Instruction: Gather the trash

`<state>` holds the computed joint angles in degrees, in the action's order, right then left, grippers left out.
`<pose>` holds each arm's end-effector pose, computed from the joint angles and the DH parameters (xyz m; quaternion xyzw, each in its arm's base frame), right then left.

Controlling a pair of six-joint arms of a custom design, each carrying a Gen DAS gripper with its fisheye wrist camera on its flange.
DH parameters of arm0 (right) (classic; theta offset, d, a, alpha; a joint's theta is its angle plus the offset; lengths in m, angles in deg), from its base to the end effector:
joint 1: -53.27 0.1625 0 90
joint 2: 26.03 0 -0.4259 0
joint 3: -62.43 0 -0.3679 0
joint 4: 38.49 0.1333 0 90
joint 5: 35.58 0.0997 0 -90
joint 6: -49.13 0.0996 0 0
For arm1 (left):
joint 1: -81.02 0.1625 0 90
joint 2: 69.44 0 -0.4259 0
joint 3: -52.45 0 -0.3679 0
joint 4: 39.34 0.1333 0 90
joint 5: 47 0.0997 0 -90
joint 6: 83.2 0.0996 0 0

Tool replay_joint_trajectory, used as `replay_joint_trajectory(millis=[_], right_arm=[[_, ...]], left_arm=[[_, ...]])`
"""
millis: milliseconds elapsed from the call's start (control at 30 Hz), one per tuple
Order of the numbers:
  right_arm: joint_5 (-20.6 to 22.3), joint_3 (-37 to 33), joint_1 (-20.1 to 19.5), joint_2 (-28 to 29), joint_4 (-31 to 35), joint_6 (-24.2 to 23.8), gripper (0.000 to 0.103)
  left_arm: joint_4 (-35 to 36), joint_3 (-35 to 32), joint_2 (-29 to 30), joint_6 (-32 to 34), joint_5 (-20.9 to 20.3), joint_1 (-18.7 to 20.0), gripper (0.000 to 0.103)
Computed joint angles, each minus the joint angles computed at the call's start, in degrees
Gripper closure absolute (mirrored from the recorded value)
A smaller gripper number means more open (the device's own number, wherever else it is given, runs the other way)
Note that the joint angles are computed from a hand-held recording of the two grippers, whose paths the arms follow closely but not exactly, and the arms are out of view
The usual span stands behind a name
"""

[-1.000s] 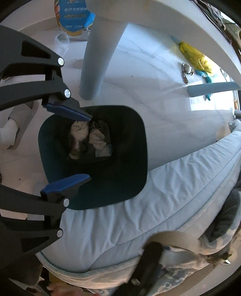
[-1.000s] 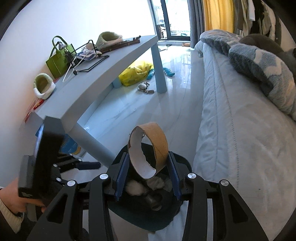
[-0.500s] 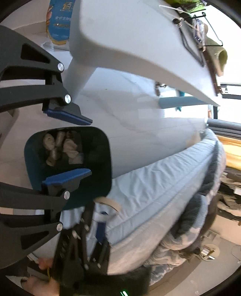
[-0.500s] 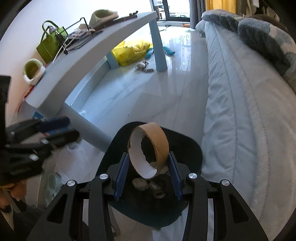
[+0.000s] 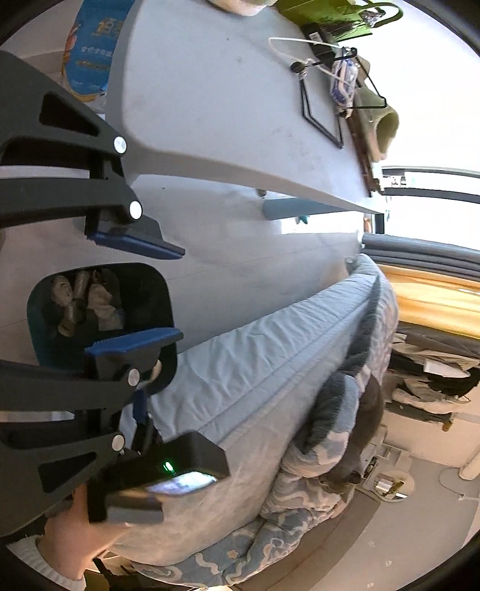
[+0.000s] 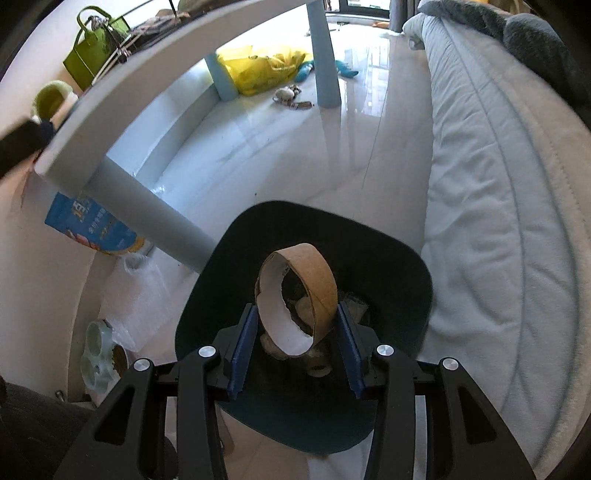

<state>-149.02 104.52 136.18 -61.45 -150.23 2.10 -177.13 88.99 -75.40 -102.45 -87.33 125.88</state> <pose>-0.0098 -0.8377 0.3043 0.3065 -0.9214 0.0227 0.2377 -0.4582 -0.7511 -0.0125 0.1398 0.8886 -0.3362 0.2791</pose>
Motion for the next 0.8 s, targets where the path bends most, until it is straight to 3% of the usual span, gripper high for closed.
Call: replay_joint_trajectory(millis=[267,400,633,800], right_arm=[[-3.7,1.7,-0.2,0.6,-1.1,-1.1,0.057],[-4.7,1.9,-0.6,0.7,0.0,-0.8,0.041],[-1.5,3.9,-0.3,-1.2,-2.3,-2.0,0.035],[1.9,5.7,0.0,-3.8,-5.2,-3.6,0.033]], left_arm=[[-5.1,1.9,-0.7,3.5,0.4,-0.6,0.063],[-5.4,0.8,-0.2,4.0,0.3,-0.8,0.063],[-7.0,0.0,0.3,6.0,0.4,-1.6,0.060],[-7.4,-0.4,0.6,6.4,1.8,-2.8,0.046]])
